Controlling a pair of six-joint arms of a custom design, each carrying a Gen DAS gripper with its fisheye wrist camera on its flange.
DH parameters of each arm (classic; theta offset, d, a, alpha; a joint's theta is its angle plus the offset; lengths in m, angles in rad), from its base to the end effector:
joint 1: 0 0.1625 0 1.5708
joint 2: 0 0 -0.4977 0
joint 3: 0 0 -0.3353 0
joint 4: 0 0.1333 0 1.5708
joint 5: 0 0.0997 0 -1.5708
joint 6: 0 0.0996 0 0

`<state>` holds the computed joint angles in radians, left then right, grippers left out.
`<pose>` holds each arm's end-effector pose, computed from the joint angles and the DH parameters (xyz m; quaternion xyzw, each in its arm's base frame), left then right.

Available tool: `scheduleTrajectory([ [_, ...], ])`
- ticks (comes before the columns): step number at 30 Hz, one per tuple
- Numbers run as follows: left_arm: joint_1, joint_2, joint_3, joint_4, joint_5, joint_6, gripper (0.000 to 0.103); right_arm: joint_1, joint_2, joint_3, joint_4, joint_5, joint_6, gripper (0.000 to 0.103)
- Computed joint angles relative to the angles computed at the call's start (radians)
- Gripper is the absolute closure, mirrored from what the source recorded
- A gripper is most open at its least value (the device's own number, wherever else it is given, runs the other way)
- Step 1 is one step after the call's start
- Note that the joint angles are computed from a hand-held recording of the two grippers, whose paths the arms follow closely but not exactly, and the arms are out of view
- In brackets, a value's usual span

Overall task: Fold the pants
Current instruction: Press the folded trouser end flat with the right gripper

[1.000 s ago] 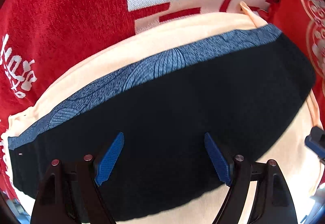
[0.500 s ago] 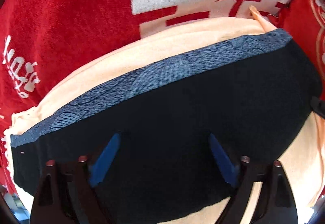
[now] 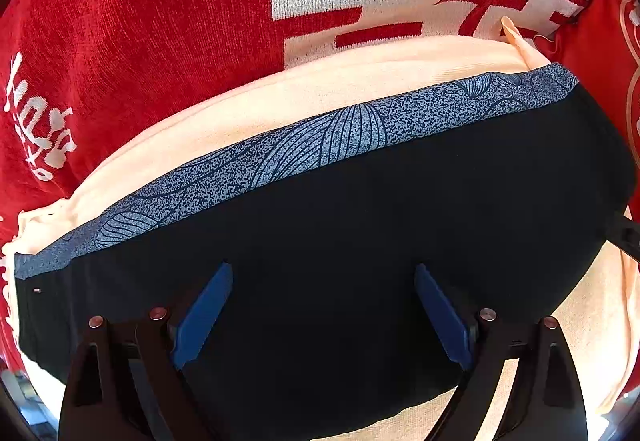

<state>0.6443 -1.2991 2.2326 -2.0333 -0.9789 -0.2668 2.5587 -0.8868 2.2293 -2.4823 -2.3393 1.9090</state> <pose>-0.1939 -0.3819 0.2536 0.3656 0.8579 0.0253 0.3600 0.4118 -0.1948 0.1149 -0.3307 -0.8469 0.3393 0.2415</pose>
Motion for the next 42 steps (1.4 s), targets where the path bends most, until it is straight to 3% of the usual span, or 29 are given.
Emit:
scheduleTrajectory([
  [2,0.011,0.006,-0.004,-0.010,0.005,0.012,0.010,-0.021,-0.002,0.008,0.028,0.009,0.003,0.086],
  [6,0.014,0.007,-0.012,0.000,0.000,0.002,0.010,-0.010,-0.039,0.020,0.116,-0.024,0.136,0.086],
  [8,0.018,0.007,-0.014,0.002,0.002,0.001,0.010,0.007,-0.051,0.010,0.143,-0.028,0.164,0.086],
  [9,0.018,0.007,-0.014,0.002,0.003,0.001,0.010,0.014,-0.051,0.004,0.147,-0.025,0.162,0.083],
  [12,0.020,0.009,-0.015,0.003,0.007,0.002,0.010,0.040,-0.045,-0.002,0.123,-0.011,0.158,0.055],
  [13,0.022,0.009,-0.016,0.004,0.007,0.004,0.010,0.050,-0.040,-0.001,0.110,-0.007,0.169,0.053],
  [16,0.025,0.009,-0.015,-0.001,0.008,0.012,0.010,0.066,-0.024,0.033,-0.007,0.001,0.180,0.053],
  [21,0.027,0.010,-0.014,-0.004,0.011,0.014,0.010,0.079,0.050,0.127,-0.339,-0.007,0.159,0.053],
  [24,0.029,0.011,-0.015,-0.005,0.012,0.015,0.010,0.092,0.082,0.155,-0.439,-0.014,0.171,0.053],
  [32,0.036,-0.010,-0.040,0.011,-0.025,-0.002,0.010,0.124,0.125,0.188,-0.528,-0.053,0.262,0.053],
  [37,0.052,-0.003,-0.040,0.029,-0.065,-0.004,0.010,0.132,0.130,0.203,-0.525,-0.105,0.319,0.053],
  [42,0.066,-0.014,-0.021,-0.016,-0.071,0.010,0.010,0.112,0.185,0.258,-0.687,-0.205,0.345,0.053],
])
